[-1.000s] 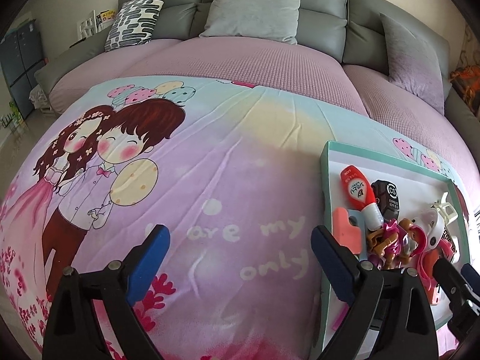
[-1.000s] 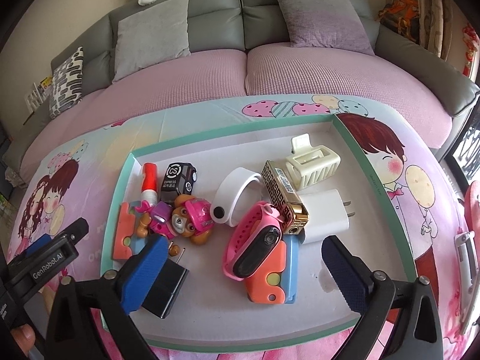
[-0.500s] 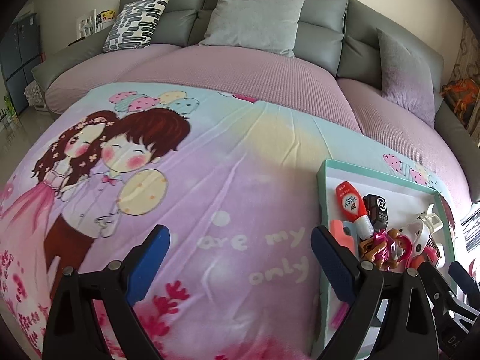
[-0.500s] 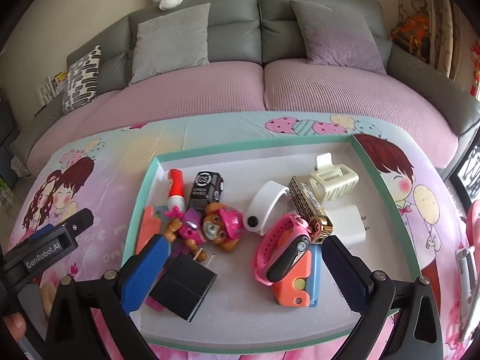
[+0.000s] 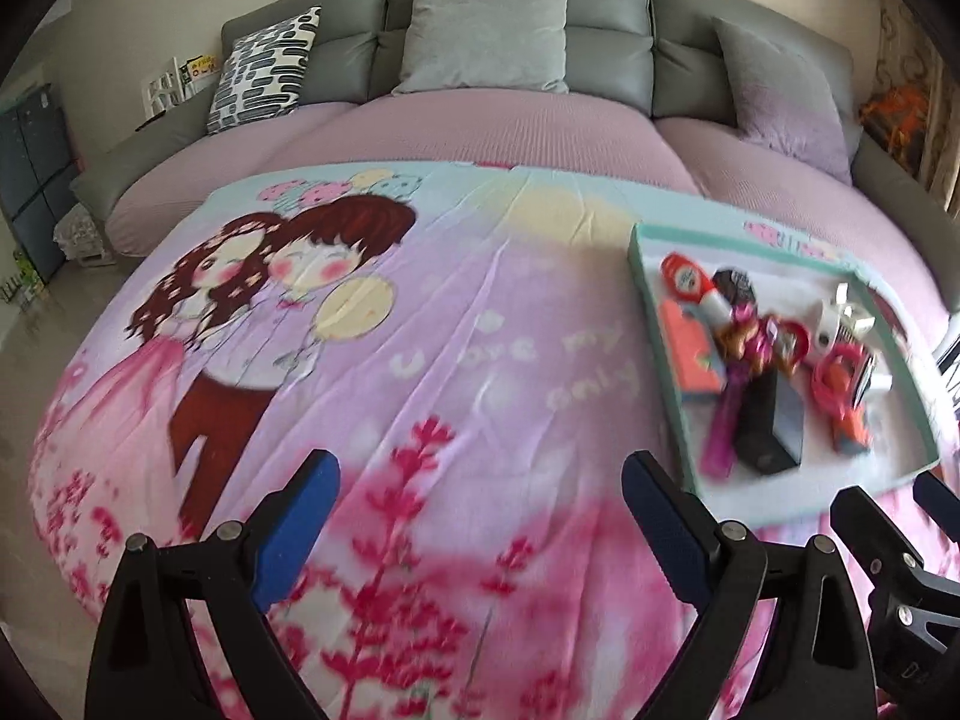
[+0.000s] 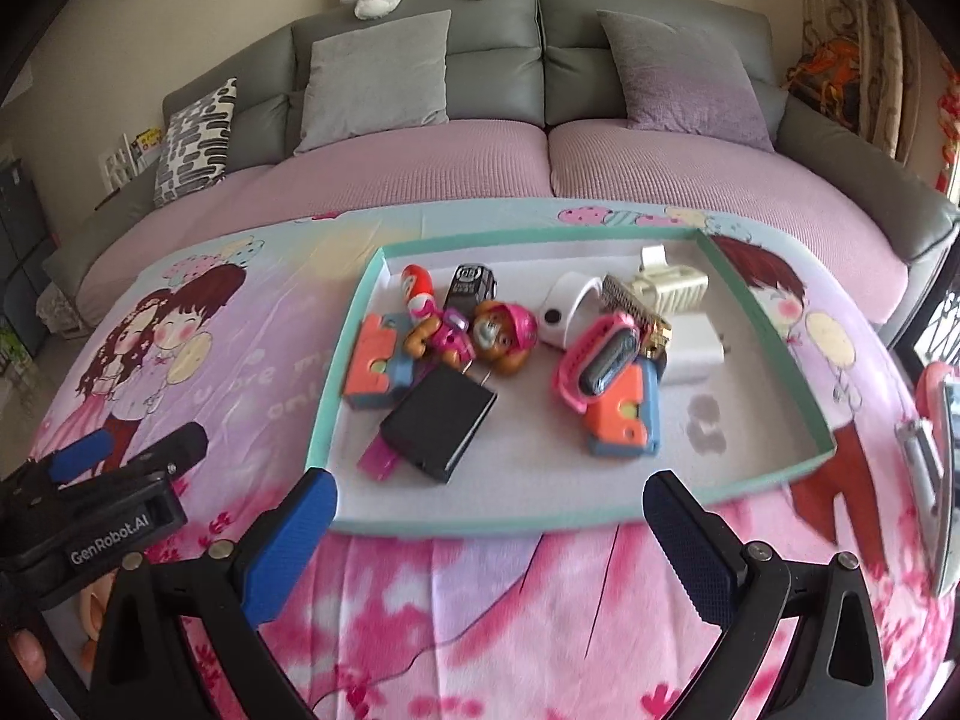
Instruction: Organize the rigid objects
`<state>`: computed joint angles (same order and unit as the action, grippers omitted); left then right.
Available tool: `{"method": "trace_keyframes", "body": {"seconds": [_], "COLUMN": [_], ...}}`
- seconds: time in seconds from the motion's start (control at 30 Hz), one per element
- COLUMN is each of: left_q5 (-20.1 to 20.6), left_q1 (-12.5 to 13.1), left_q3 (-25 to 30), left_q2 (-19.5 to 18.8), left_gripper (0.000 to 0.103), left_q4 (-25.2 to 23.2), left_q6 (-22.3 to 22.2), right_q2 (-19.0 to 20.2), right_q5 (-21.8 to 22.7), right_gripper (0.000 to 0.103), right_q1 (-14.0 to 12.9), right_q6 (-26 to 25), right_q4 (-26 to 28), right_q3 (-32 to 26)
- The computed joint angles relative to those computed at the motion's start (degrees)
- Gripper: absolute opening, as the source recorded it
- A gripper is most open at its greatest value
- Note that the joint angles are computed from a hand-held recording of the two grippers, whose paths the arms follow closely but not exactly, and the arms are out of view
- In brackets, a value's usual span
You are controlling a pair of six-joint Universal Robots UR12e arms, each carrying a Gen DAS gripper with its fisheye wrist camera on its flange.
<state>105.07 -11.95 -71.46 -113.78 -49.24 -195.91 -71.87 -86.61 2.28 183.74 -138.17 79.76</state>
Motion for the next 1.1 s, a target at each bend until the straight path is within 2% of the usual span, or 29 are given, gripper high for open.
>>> {"method": "trace_keyframes", "body": {"seconds": [0.13, 0.37, 0.6, 0.7, 1.1], "left_q5": [1.13, -3.59, -2.26, -1.51, 0.61], "left_q1": [-0.34, 0.56, -0.38, -0.65, -1.04], "left_q3": [-1.42, -5.87, -9.65, -9.87, -10.34], "left_q2": [1.12, 4.12, 5.95, 6.10, 6.21], "left_gripper": [0.095, 0.095, 0.095, 0.095, 0.095], "left_q4": [-1.94, -0.83, 2.88, 2.74, 2.65], "left_q6": [2.17, 0.59, 1.36, 1.37, 0.84], "right_q2": [-1.65, -3.85, -5.21, -5.67, -5.61], "right_q5": [-0.99, -2.90, -5.82, -7.75, -9.86], "right_gripper": [0.103, 0.103, 0.103, 0.103, 0.103], "right_q1": [0.20, 0.24, 0.81, 1.08, 1.83], "right_q6": [0.83, 2.89, 3.01, 3.23, 1.51], "right_q4": [-1.43, -2.75, -4.75, -7.34, -7.14], "right_q3": [2.47, 5.67, 8.53, 9.36, 9.33]}}
